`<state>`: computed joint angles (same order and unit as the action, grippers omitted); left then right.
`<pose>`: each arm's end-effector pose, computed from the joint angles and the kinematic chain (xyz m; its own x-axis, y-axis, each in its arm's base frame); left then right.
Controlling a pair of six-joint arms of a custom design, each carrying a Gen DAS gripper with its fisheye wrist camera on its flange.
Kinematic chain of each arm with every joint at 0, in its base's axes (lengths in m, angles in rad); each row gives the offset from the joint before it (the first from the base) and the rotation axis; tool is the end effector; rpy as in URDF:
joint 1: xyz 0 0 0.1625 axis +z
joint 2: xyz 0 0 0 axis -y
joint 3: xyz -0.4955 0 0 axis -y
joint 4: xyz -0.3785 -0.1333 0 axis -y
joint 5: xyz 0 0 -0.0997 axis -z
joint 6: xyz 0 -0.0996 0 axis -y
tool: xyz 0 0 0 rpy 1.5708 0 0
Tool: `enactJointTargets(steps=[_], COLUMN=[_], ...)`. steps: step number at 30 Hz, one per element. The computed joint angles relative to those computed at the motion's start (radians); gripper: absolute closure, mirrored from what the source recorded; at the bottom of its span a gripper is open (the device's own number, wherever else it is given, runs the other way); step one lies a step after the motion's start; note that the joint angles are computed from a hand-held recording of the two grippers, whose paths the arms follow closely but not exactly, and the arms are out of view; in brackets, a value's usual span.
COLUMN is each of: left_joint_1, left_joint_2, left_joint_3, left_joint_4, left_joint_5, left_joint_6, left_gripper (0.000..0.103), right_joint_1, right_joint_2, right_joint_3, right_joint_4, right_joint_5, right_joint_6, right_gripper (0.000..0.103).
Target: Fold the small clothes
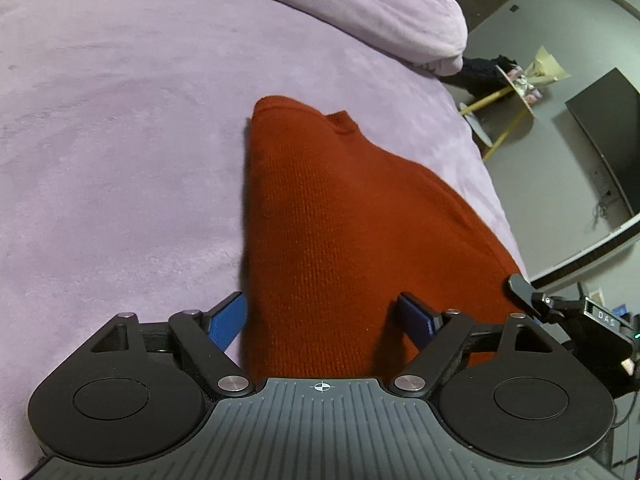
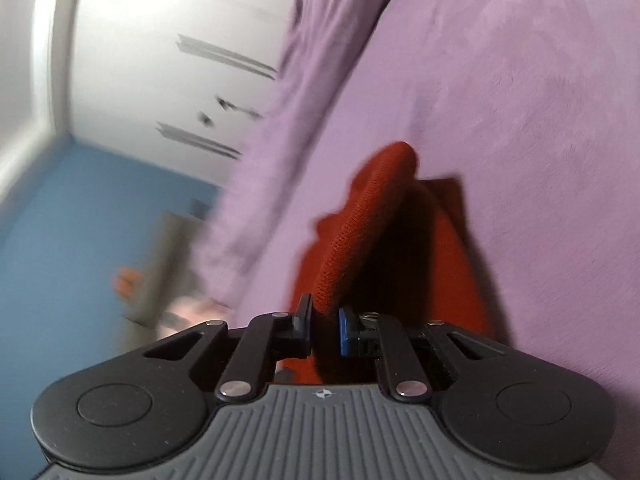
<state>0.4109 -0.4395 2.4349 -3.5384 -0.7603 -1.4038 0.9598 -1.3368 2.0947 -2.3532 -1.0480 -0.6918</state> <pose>-0.2757 -0.3442 -0.0429 -0.9463 -0.2874 -0.1478 -0.1009 0.6973 -0.7097 -0.1321 -0.5076 0.3005 -0.9178 -0.1473 -0.3688 -0.0155 0.9413 -0.3373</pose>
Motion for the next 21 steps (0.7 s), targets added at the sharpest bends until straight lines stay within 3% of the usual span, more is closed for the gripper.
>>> enactJointTargets(steps=[3, 6, 9, 13, 18, 20, 21], left_joint_1=[0.007, 0.018, 0.039, 0.095, 0.152, 0.161, 0.162], left_joint_2=[-0.011, -0.013, -0.003, 0.046, 0.091, 0.092, 0.089], left_joint_3=[0.003, 0.007, 0.018, 0.022, -0.014, -0.029, -0.035], left_joint_4=[0.033, 0.012, -0.073, -0.264, -0.373, -0.357, -0.34], left_joint_5=[-0.008, -0.028, -0.053, -0.098, -0.139, -0.134, -0.13], left_joint_6=[0.007, 0.047, 0.079, 0.136, 0.176, 0.195, 0.198], left_gripper=[0.015, 0.014, 0.014, 0.014, 0.017, 0.019, 0.023], right_joint_1=[0.053, 0.069, 0.066, 0.064, 0.045, 0.06, 0.068], right_joint_2=[0.005, -0.004, -0.002, 0.036, 0.109, 0.125, 0.13], right_joint_3=[0.049, 0.054, 0.02, -0.043, -0.118, -0.119, -0.111], right_joint_4=[-0.235, -0.253, -0.204, -0.131, 0.008, -0.003, -0.022], right_joint_5=[-0.218, -0.234, -0.203, -0.195, -0.105, -0.129, -0.143], right_joint_6=[-0.043, -0.081, -0.075, -0.007, 0.042, 0.038, 0.032], right_gripper=[0.093, 0.087, 0.061, 0.04, 0.041, 0.048, 0.057])
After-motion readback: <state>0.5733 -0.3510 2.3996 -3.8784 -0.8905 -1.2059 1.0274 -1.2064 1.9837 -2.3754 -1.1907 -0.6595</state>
